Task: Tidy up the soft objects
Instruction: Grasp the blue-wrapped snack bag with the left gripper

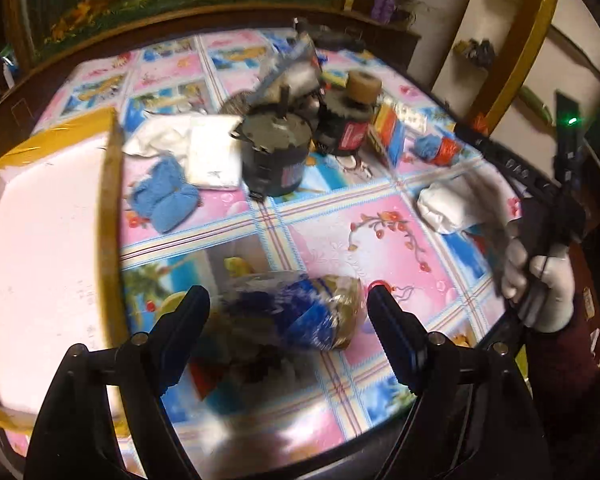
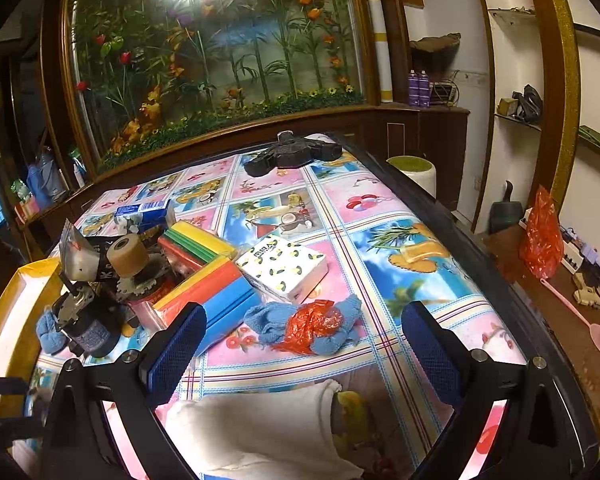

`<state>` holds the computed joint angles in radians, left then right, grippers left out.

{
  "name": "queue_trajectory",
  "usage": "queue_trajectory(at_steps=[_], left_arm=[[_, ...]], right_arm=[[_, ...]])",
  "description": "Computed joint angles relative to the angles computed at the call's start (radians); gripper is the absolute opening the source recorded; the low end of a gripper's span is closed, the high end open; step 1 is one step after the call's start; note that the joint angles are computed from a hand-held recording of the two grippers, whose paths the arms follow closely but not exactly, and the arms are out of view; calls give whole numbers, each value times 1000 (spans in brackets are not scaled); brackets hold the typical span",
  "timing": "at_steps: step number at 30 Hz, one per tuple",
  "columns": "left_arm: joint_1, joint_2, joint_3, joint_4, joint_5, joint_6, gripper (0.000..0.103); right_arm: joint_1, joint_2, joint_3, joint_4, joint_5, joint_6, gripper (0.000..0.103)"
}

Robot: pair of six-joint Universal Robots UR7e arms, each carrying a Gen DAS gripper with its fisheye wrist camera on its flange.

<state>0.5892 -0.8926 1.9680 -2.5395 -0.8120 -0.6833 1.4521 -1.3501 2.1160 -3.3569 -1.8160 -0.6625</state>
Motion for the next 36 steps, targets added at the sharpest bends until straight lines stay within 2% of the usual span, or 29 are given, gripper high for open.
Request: queue_trajectory(at_steps=[5, 9, 13, 18, 21, 23, 24, 26, 27, 29, 34, 36], left_arm=[[14, -85, 79, -106, -15, -121, 82], [49, -76, 99, -207, -111, -153, 82], [64, -33, 90, -263, -167, -193, 82], [57, 43, 37, -234, -145, -202, 82], [50, 81, 1, -197, -86, -192, 82], [42, 106, -20, -162, -16, -183, 80], [40, 111, -23, -158, 6, -172, 65], [47, 114, -15, -193, 4, -129, 48], [47, 108, -3, -217, 1, -119, 42], [40, 102, 15, -257, 4, -88, 37], [23, 110, 25, -270, 15, -56, 38], [24, 117, 16, -251, 15, -64, 46]], right_arm=[[2, 4, 0, 0, -5, 9, 100], [0, 4, -4, 7, -9, 21, 100], [1, 9, -8, 9, -16, 23, 100], [0, 10, -9, 2, -16, 26, 100], [-2, 10, -9, 6, -15, 29, 100], [-3, 9, -9, 8, -12, 30, 100], [-3, 9, -9, 8, -12, 31, 101], [-5, 9, -11, 11, -13, 34, 101], [-5, 9, -12, 15, -14, 36, 101], [-6, 10, -16, 24, -16, 41, 101], [-4, 15, -21, 26, -23, 42, 101], [-4, 16, -23, 27, -26, 42, 101]])
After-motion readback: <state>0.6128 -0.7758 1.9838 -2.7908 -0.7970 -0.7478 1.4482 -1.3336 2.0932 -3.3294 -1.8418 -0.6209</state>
